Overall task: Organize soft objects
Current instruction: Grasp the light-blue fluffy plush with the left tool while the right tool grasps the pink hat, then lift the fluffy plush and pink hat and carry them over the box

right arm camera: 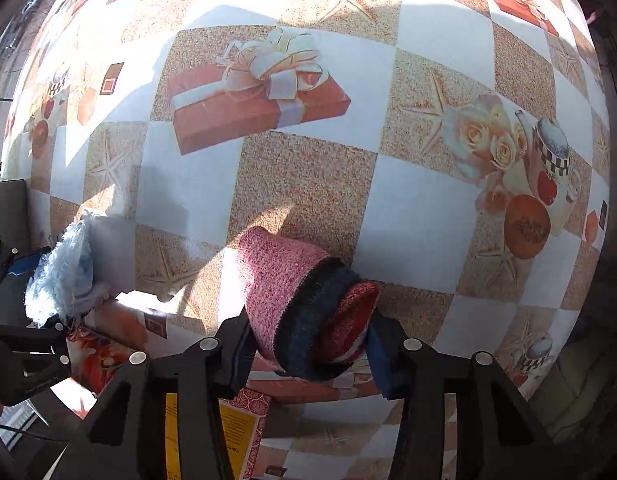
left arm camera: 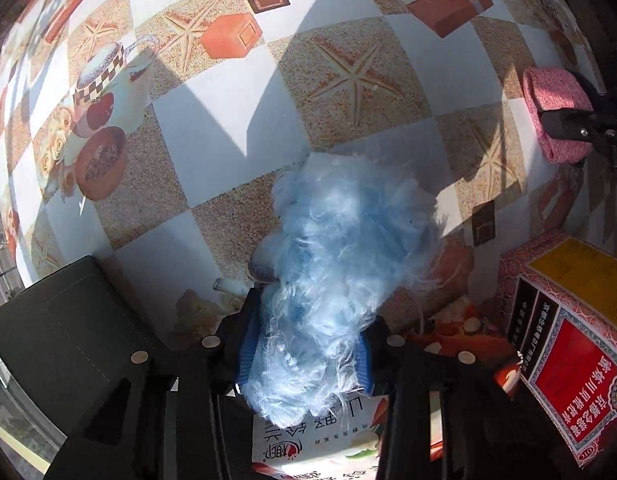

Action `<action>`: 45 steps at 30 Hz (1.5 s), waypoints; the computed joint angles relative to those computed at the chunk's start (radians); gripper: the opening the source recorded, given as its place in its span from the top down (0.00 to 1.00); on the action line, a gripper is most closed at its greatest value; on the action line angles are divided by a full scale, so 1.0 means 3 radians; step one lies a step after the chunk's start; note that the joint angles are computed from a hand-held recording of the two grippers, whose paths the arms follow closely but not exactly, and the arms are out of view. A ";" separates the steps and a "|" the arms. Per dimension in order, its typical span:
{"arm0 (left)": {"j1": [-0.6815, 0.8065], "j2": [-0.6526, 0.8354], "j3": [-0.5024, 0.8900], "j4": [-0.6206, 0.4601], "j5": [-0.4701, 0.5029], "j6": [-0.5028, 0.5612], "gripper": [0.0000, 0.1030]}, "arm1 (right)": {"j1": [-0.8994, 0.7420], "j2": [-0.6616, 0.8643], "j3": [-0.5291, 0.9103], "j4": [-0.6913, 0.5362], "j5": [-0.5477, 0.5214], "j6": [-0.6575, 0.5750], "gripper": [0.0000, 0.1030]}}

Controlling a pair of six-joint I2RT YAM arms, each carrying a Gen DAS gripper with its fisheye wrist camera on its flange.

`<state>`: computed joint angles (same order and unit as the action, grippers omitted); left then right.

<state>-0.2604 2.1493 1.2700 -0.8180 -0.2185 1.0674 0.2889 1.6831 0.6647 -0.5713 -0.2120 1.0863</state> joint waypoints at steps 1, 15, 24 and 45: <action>0.0033 -0.0052 -0.0013 0.0041 0.0050 -0.0007 0.73 | 0.0010 -0.0085 0.0025 -0.0067 0.0096 0.0044 0.67; 0.0684 -0.0931 0.0297 -0.0573 0.1194 -0.0150 0.75 | 0.0468 -0.1222 0.0666 -0.1200 0.0631 0.0532 0.67; 0.1322 -0.1036 0.0848 -0.1136 0.1580 0.0111 0.75 | 0.1329 -0.0656 0.1718 -0.1321 0.0846 0.0968 0.67; 0.2542 0.0071 0.2366 -0.1554 0.1401 0.0264 0.75 | 0.1655 0.1994 0.5268 -0.2110 0.0541 0.0139 0.66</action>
